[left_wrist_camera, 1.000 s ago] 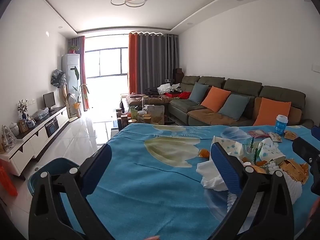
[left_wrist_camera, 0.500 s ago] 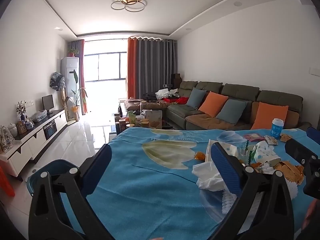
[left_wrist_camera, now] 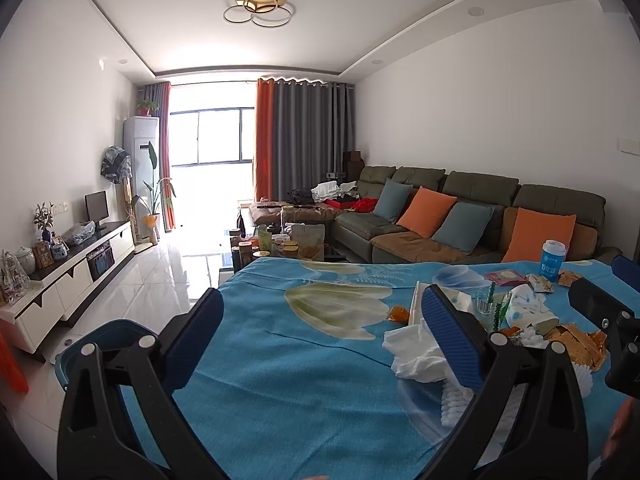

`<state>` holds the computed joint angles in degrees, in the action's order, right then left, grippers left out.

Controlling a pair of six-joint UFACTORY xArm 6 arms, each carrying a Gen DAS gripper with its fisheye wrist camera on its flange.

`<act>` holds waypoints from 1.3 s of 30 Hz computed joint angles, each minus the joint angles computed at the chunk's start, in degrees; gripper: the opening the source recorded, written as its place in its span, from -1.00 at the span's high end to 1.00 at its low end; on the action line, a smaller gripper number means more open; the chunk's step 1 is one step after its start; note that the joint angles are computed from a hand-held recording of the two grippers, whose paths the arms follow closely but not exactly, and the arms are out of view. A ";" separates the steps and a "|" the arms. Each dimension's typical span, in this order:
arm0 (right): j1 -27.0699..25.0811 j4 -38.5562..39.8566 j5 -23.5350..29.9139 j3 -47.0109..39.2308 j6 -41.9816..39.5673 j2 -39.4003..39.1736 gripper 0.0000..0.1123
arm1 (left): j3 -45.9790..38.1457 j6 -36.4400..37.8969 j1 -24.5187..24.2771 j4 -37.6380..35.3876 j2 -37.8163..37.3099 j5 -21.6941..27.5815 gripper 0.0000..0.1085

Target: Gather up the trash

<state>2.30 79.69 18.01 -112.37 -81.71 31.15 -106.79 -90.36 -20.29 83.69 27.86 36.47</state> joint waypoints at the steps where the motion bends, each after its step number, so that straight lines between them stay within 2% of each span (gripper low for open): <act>1: -0.03 0.23 0.01 0.22 -0.22 -0.16 -0.72 | -0.70 0.29 -0.14 -0.23 0.51 0.27 -0.80; 4: -0.03 0.03 0.06 0.19 -0.04 -0.15 -0.72 | 3.10 -1.97 0.45 1.63 -2.31 -0.75 -0.80; 9: 0.00 1.00 0.09 0.59 -0.87 -0.44 -0.72 | 1.38 -1.44 0.21 1.07 -1.03 -0.44 -0.80; 10: -0.02 1.02 0.18 0.56 -0.86 -0.42 -0.72 | 3.49 -2.55 0.40 2.01 -2.62 -0.60 -0.80; 39: -0.32 2.03 0.76 1.10 -1.70 -1.06 -0.72 | 3.07 -2.29 0.25 1.73 -2.41 -0.45 -0.80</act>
<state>1.98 81.72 18.77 -111.27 -83.41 30.09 -103.72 -92.65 -20.04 85.42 25.45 36.01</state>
